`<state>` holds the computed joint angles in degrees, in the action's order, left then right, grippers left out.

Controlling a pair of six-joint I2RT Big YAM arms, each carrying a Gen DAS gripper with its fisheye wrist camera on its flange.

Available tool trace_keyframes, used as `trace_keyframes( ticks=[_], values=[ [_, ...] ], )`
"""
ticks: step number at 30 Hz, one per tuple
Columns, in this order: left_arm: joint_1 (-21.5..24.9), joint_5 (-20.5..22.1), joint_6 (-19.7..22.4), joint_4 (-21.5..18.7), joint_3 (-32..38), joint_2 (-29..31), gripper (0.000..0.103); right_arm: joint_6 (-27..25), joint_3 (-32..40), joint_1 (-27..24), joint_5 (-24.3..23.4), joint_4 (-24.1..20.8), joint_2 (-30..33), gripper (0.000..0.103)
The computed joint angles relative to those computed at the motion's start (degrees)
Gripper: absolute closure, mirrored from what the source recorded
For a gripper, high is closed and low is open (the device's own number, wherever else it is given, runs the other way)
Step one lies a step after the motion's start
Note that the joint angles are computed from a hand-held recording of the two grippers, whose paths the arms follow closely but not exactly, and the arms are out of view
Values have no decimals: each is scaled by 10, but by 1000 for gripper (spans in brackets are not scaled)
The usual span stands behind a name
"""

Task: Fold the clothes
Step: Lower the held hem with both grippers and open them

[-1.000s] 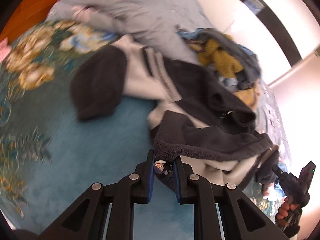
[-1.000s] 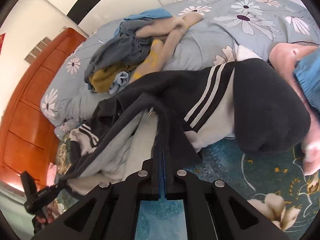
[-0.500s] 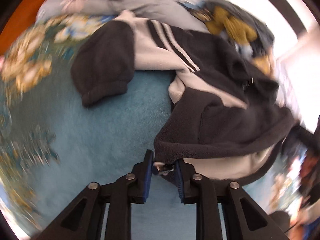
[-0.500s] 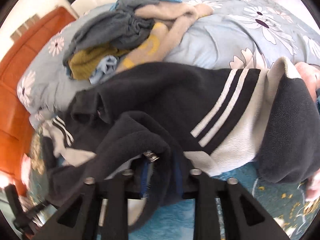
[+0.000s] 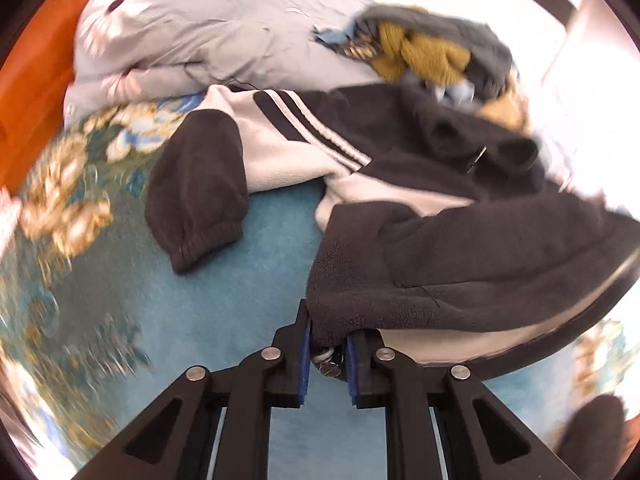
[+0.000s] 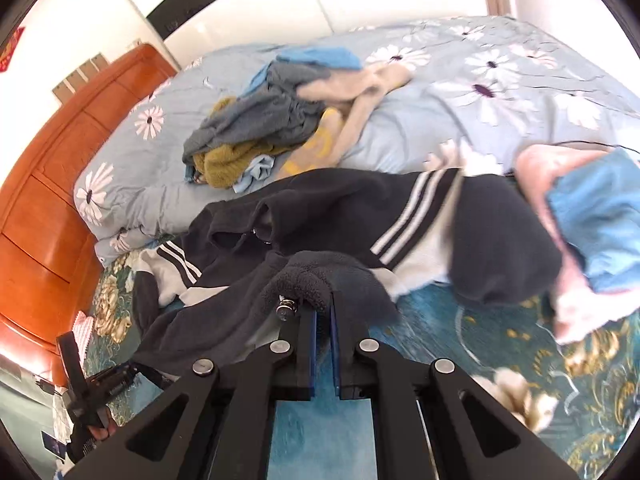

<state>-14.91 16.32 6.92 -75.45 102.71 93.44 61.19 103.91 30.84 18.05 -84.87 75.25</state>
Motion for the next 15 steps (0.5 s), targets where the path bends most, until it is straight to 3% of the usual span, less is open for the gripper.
trace_keyframes(
  ticks=[2,5,10,15],
  values=[
    [14,30,1,-19,0,-19,88,25,-8,23,17,-20,-24,98],
    [26,39,35,-56,0,-44,88,72,-25,66,29,-50,-61,98],
    [43,-2,96,-129,-35,-82,88,179,-82,156,7,-94,-111,98],
    [44,-66,93,-155,-92,-94,88,244,-162,199,-83,-71,-135,98]
  ],
)
